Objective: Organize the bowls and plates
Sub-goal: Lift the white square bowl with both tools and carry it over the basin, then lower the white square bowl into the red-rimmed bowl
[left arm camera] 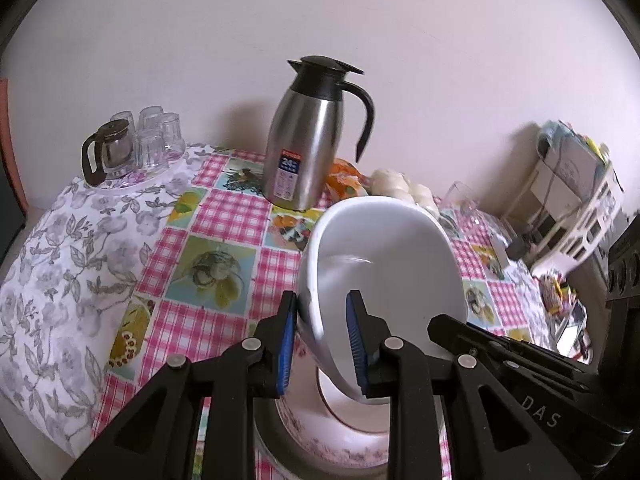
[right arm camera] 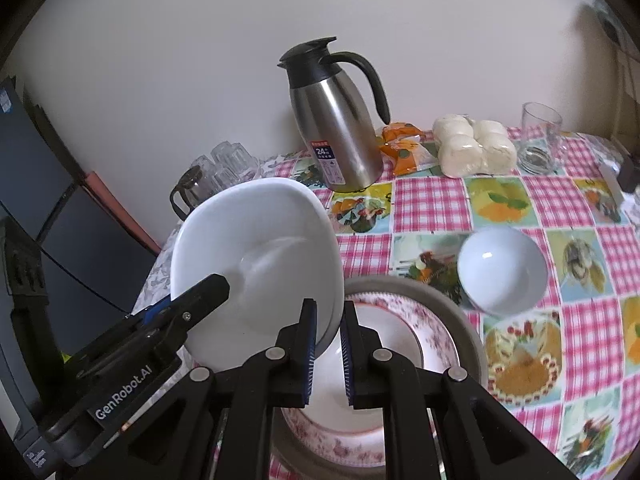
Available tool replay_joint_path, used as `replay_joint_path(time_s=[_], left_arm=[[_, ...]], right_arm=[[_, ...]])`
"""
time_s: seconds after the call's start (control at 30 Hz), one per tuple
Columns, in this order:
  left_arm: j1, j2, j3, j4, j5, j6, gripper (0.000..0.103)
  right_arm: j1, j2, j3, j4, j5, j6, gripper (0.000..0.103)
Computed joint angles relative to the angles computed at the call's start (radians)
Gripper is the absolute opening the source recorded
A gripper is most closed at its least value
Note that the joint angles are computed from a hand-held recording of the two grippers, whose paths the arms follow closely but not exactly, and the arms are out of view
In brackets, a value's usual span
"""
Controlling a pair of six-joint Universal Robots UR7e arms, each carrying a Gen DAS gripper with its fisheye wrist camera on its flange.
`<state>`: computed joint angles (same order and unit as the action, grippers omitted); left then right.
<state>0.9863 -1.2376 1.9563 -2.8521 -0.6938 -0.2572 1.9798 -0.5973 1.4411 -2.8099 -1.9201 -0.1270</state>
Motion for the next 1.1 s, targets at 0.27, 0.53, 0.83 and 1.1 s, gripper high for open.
replay_joint_path(time_s=[0.27, 0.53, 0.83, 1.1], left_arm=[[-0.031, 0.000, 0.034, 0.026, 0.006, -0.013, 0.026], [-0.027, 0.023, 0.013, 0.097, 0.008, -0.042, 0.026], [-0.035, 0.044, -0.005, 0.159, 0.014, -0.067, 0.026], [-0.019, 0.051, -0.026, 0.250, -0.002, -0.127, 0.026]], right_arm=[[-0.023, -0.070, 0.150, -0.147, 0.035, -0.001, 0.013], [-0.066, -0.086, 0.192, -0.154, 0.092, 0.008, 0.013], [-0.085, -0.110, 0.220, -0.161, 0.108, 0.025, 0.013], [-0.091, -0.109, 0.216, -0.139, 0.095, 0.038, 0.013]])
